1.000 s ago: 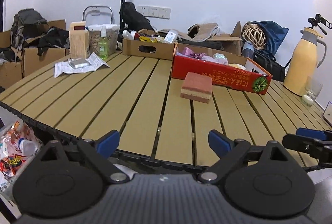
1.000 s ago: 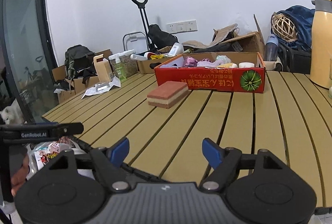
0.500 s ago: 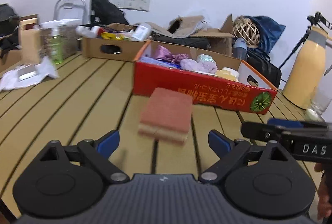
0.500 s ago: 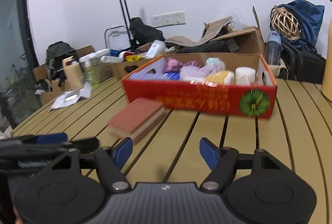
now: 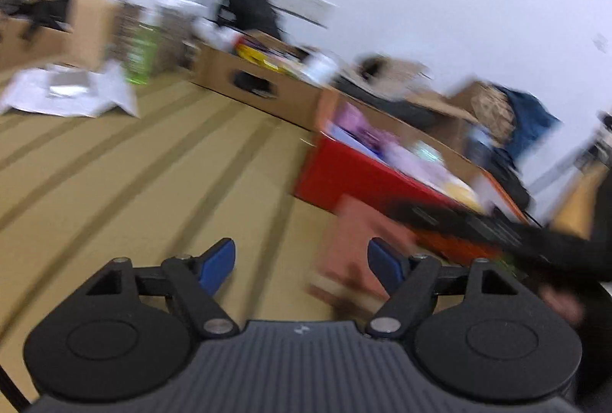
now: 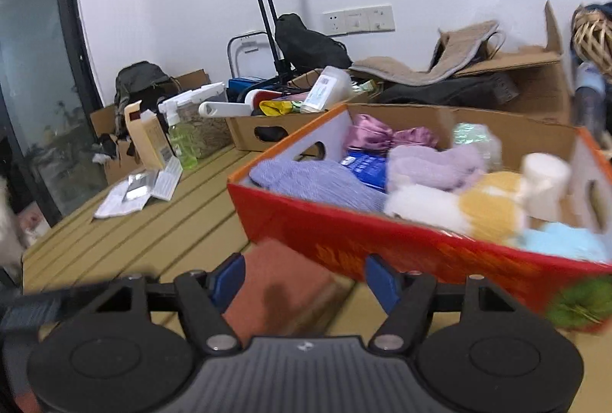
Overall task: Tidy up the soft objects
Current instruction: 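Close both grippers on the pink-and-tan sponge block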
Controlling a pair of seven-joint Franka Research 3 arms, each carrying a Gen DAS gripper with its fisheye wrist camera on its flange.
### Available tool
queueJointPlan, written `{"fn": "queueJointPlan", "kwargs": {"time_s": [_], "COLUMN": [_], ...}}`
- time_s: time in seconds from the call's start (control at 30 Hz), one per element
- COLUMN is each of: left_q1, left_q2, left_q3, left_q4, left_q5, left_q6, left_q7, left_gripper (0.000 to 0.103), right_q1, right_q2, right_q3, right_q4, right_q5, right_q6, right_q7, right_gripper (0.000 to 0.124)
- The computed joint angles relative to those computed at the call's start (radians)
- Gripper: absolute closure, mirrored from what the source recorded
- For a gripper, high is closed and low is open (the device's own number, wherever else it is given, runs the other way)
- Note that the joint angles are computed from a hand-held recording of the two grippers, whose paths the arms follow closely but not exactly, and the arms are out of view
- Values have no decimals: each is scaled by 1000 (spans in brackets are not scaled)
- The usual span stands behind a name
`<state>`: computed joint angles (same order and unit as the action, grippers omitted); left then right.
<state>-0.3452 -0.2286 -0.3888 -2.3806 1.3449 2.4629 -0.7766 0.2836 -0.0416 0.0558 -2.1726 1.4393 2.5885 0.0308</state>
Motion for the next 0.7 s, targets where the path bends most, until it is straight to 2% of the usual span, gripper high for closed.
{"fn": "queueJointPlan", "kwargs": {"time_s": [0.07, 0.1, 0.13, 0.2, 0.33, 0.47, 0.53, 0.6, 0.7], "left_q1": [7, 13, 18, 21, 20, 29, 29, 28, 24], "left_q2": [23, 37, 39, 34, 1, -14, -6, 0, 10], "left_q3": [17, 26, 25, 29, 45, 62, 63, 63, 65], "left_q4": [4, 8, 5, -1, -40, -55, -44, -37, -30], "left_q5": [45, 71, 127, 209, 249, 316, 319, 327, 304], "left_q6": [97, 143, 163, 185, 182, 221, 215, 212, 225], "left_q7": [-22, -34, -88, -172, -325, -443, -443, -444, -397], "left_gripper": [37, 50, 56, 62, 69, 69, 63, 57, 54], "right_q1": [2, -3, -4, -8, -23, -42, -37, -28, -23], "right_q2": [43, 62, 73, 70, -22, -174, -211, -191, -134], "right_q3": [4, 4, 9, 15, 0, -59, -75, -83, -76], "right_q4": [39, 53, 57, 44, -44, -191, -228, -216, -174], "right_q5": [-24, -37, -50, -38, -129, -171, -126, -70, -35], "right_q6": [-27, -58, -60, -48, -46, -168, -156, -136, -128], "right_q7": [59, 86, 100, 92, 225, 244, 211, 180, 183], "right_gripper": [62, 73, 80, 82, 90, 96, 94, 82, 80]}}
